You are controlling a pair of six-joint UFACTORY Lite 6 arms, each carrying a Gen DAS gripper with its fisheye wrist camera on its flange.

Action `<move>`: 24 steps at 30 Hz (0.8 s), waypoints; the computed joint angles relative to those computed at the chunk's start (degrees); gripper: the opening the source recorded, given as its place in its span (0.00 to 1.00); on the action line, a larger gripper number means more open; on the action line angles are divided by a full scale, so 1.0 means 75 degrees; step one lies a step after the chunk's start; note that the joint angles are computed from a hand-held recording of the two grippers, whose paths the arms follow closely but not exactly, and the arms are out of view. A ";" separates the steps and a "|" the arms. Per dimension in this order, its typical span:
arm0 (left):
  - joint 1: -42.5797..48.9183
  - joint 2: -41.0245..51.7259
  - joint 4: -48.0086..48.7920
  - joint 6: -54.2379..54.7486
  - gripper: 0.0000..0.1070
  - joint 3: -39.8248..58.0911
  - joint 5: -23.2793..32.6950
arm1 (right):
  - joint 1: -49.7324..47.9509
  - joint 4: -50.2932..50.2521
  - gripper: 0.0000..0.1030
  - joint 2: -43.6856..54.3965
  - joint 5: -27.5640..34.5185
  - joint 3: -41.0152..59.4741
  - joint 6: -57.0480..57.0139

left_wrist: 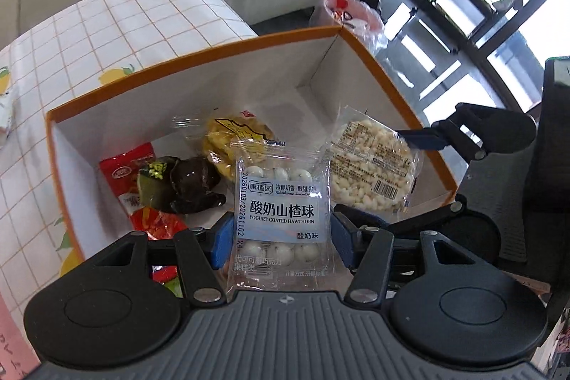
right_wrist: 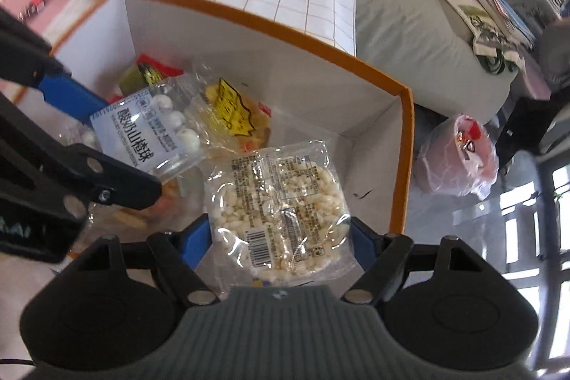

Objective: Organize snacks
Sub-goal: 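Lower both packs into the orange box and open both tools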

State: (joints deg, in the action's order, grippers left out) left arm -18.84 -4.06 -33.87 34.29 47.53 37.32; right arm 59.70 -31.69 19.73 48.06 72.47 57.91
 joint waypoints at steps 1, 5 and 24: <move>-0.0039 0.0120 -0.0046 0.0044 0.61 0.0052 -0.0044 | -0.0097 0.0024 0.75 0.0056 -0.0073 -0.0033 -0.0142; -0.0151 0.0522 -0.0386 0.0483 0.61 0.0282 -0.0160 | -0.0395 0.0212 0.75 0.0222 -0.0321 -0.0090 -0.0545; -0.0563 0.1014 -0.0223 0.0594 0.71 0.0695 -0.0600 | -0.0864 0.0736 0.78 0.0649 -0.0717 -0.0029 -0.1351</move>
State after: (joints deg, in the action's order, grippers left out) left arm -23.07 3.55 -35.54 38.74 52.75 32.82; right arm 53.22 -26.17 24.59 42.69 72.26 47.77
